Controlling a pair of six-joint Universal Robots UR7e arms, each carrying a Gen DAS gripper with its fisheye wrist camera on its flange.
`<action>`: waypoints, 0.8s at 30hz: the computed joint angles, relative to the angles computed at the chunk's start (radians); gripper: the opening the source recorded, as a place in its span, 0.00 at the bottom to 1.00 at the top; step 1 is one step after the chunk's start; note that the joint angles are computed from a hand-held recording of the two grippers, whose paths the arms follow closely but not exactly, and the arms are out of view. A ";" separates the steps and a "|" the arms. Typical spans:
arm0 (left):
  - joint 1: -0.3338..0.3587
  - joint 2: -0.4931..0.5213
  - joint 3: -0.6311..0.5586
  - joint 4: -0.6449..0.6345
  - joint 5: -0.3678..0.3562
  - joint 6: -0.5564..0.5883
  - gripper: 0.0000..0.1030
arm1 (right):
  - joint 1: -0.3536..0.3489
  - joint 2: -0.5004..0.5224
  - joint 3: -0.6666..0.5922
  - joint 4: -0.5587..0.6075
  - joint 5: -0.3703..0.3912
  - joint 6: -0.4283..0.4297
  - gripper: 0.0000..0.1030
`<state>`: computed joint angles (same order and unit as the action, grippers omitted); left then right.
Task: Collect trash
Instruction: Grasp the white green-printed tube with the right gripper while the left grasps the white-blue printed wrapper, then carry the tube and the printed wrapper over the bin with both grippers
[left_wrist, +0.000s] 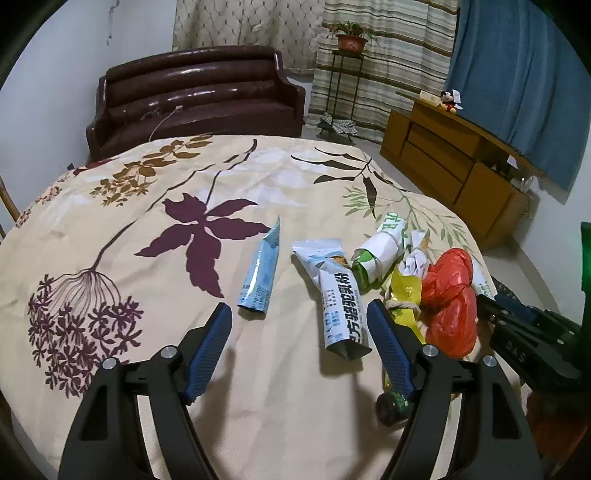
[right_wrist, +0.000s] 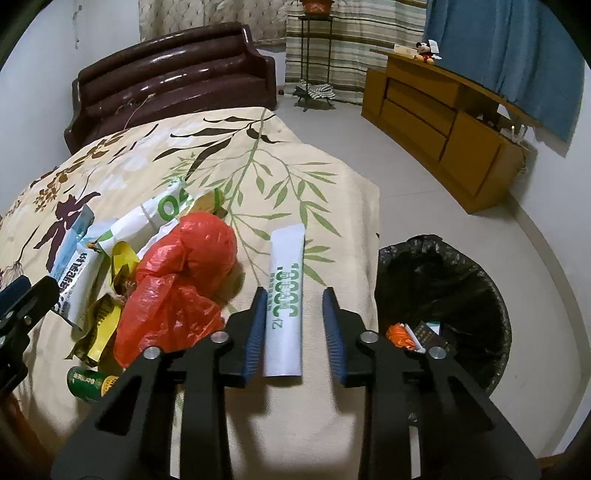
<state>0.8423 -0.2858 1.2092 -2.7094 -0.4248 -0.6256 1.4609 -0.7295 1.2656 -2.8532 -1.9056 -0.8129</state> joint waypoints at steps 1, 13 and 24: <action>0.003 0.002 -0.006 0.003 -0.006 0.000 0.71 | -0.001 0.000 -0.001 0.000 0.002 0.001 0.24; 0.030 0.029 -0.083 0.094 -0.071 0.029 0.48 | -0.005 -0.005 0.002 0.004 0.019 0.014 0.21; 0.026 0.023 -0.045 -0.016 -0.108 0.107 0.19 | -0.010 -0.020 0.018 0.000 0.040 0.022 0.18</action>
<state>0.8682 -0.2626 1.1645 -2.7254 -0.5330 -0.5187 1.4511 -0.7499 1.2835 -2.8531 -1.8654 -0.7912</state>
